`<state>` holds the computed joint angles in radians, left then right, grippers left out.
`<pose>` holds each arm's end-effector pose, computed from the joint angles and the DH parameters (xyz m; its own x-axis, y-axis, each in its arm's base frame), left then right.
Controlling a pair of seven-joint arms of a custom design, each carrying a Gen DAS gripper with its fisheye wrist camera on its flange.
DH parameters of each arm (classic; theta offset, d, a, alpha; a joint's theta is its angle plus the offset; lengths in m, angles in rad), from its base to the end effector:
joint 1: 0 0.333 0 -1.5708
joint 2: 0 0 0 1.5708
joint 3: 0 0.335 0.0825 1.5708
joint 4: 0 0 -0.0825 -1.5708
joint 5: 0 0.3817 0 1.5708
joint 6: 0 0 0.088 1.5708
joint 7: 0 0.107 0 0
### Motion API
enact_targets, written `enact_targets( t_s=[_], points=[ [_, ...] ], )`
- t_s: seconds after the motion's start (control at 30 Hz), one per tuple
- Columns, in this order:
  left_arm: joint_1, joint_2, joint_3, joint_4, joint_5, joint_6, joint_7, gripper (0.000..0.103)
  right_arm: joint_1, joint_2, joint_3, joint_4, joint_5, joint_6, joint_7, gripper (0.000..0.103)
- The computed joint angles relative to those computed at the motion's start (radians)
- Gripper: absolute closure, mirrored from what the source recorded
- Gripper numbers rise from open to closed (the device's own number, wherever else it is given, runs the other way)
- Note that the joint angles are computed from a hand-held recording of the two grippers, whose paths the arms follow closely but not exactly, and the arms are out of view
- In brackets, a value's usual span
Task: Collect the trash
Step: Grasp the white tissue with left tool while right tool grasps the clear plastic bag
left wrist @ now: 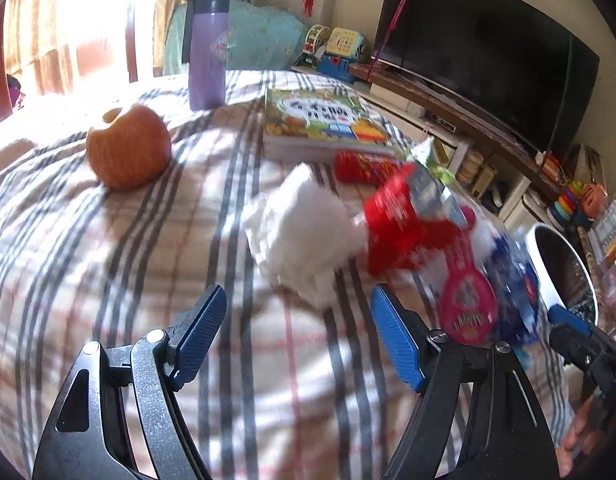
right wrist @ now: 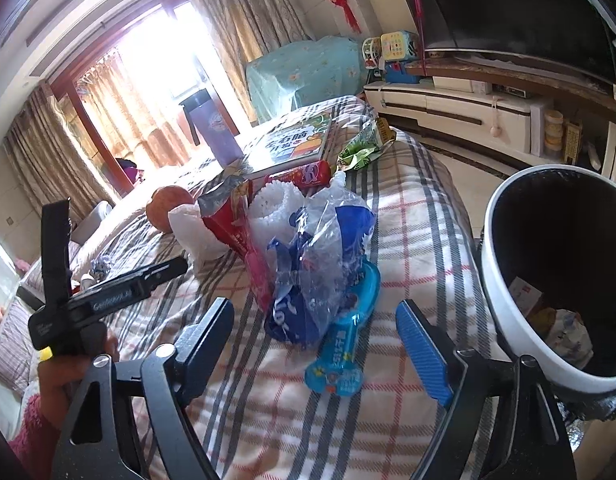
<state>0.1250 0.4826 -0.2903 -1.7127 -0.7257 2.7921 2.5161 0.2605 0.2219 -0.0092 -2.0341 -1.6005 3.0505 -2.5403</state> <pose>0.7104 -0.0561 0.3945 -0.4529 -0.8813 0.1348 -0.6800 0.2436 -0.6916 0.5513 0.2222 0.3895 -0.1792 -0.9117 -0.3698 -0.6106 0.3978 -0.6848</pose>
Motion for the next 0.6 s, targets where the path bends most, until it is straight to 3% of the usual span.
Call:
enact_targets(
  t_s=[0.2,0.23,0.27,0.3,0.37,0.53,0.6],
  points=[
    [-0.007,0.079,0.001,0.11,0.033,-0.029,-0.03,0.027,-0.011,0.033,-0.011,0.025,0.039,0.038,-0.025,0.038],
    [0.001,0.091,-0.008,0.127,0.029,-0.045,-0.029,0.036,-0.013,0.043,-0.014,0.03,0.057,0.054,-0.038,0.044],
    [0.004,0.102,-0.011,0.143,0.035,-0.074,-0.033,0.052,-0.011,0.048,-0.019,0.033,0.063,0.066,-0.043,0.053],
    [0.005,0.108,-0.011,0.155,0.044,-0.106,-0.035,0.06,-0.009,0.054,-0.024,0.035,0.075,0.078,-0.053,0.059],
    [0.005,0.098,-0.018,0.135,0.039,-0.086,-0.01,0.072,0.003,0.059,-0.034,0.034,0.091,0.091,-0.072,0.074],
    [0.027,0.037,-0.028,0.055,-0.004,-0.096,0.025,0.094,0.031,0.037,-0.053,0.015,0.078,0.084,-0.068,0.079],
    [0.049,-0.001,-0.036,0.005,-0.057,-0.106,0.049,0.094,0.031,0.024,-0.05,0.011,0.04,0.079,-0.033,0.08]
  ],
)
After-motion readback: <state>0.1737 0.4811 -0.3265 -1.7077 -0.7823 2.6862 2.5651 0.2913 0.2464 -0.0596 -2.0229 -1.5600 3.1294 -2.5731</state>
